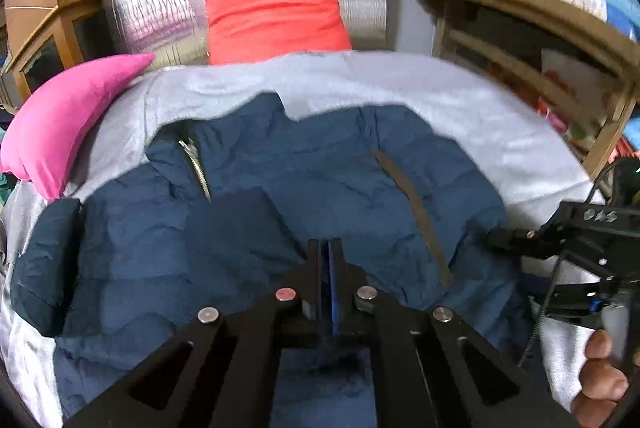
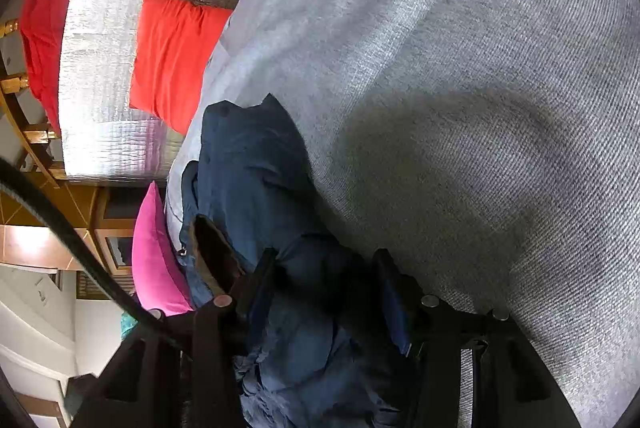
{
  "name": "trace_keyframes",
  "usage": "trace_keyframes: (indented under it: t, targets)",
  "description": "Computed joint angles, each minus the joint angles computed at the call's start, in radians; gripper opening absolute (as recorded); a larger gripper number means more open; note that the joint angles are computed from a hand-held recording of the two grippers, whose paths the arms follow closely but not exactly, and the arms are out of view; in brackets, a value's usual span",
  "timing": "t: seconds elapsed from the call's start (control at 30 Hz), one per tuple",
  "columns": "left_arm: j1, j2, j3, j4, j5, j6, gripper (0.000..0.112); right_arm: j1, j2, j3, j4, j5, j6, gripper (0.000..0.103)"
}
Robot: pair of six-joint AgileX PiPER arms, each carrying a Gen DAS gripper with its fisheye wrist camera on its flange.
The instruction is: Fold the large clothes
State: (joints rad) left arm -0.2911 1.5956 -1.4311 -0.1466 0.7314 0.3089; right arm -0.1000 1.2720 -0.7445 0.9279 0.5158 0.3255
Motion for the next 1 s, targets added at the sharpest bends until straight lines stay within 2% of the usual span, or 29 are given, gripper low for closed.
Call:
trace_keyframes:
  t: [0.07, 0.17, 0.2, 0.23, 0.27, 0.3, 0.37, 0.47, 0.53, 0.6, 0.67, 0.7, 0.73, 0.83, 0.9, 1.0]
  targets:
    - [0.035, -0.036, 0.001, -0.046, 0.015, 0.054, 0.003, 0.02, 0.01, -0.014, -0.028, -0.016, 0.039, 0.052]
    - [0.102, -0.03, -0.038, -0.178, 0.104, 0.172, 0.005, 0.032, 0.017, -0.016, -0.038, -0.036, 0.06, 0.052]
    - [0.103, -0.026, -0.043, -0.166, 0.125, 0.168, 0.027, 0.033, 0.02, -0.018, -0.042, -0.039, 0.064, 0.052]
    - [0.091, -0.016, -0.047, -0.13, 0.131, 0.142, 0.071, 0.04, 0.021, -0.019, -0.051, -0.047, 0.075, 0.052]
    - [0.072, -0.006, -0.042, -0.076, 0.125, 0.104, 0.089, 0.044, 0.021, -0.019, -0.056, -0.052, 0.081, 0.052]
    - [0.057, -0.01, -0.02, -0.039, 0.1, 0.079, 0.098, 0.047, 0.023, -0.02, -0.057, -0.057, 0.084, 0.052]
    - [0.041, -0.013, 0.019, -0.039, 0.072, 0.097, 0.098, 0.046, 0.027, -0.023, -0.054, -0.056, 0.08, 0.052]
    - [0.009, 0.021, 0.008, -0.042, 0.105, 0.105, 0.098, 0.045, 0.037, -0.029, -0.053, -0.056, 0.075, 0.052]
    - [-0.019, 0.017, 0.05, -0.004, 0.036, 0.088, 0.098, 0.047, 0.041, -0.036, -0.07, -0.054, 0.082, 0.053]
    - [-0.009, 0.025, 0.064, -0.052, 0.003, 0.133, 0.097, 0.047, 0.044, -0.042, -0.09, -0.047, 0.085, 0.053]
    - [0.015, 0.03, 0.056, -0.126, 0.012, 0.192, 0.08, 0.04, 0.049, -0.045, -0.074, -0.038, 0.061, 0.053]
    - [0.025, 0.033, 0.043, -0.148, 0.028, 0.213, 0.053, 0.033, 0.052, -0.044, -0.052, -0.035, 0.039, 0.053]
    - [0.026, 0.03, 0.035, -0.145, 0.038, 0.209, 0.031, 0.028, 0.052, -0.041, -0.038, -0.034, 0.026, 0.053]
    - [0.074, 0.007, 0.039, -0.225, 0.04, 0.286, 0.017, 0.034, 0.054, -0.045, -0.058, -0.039, 0.047, 0.053]
    - [0.12, 0.0, 0.02, -0.273, 0.075, 0.325, 0.017, 0.042, 0.055, -0.052, -0.092, -0.041, 0.078, 0.053]
    - [0.227, -0.008, -0.028, -0.379, 0.182, 0.423, 0.017, 0.042, 0.057, -0.053, -0.088, -0.042, 0.077, 0.053]
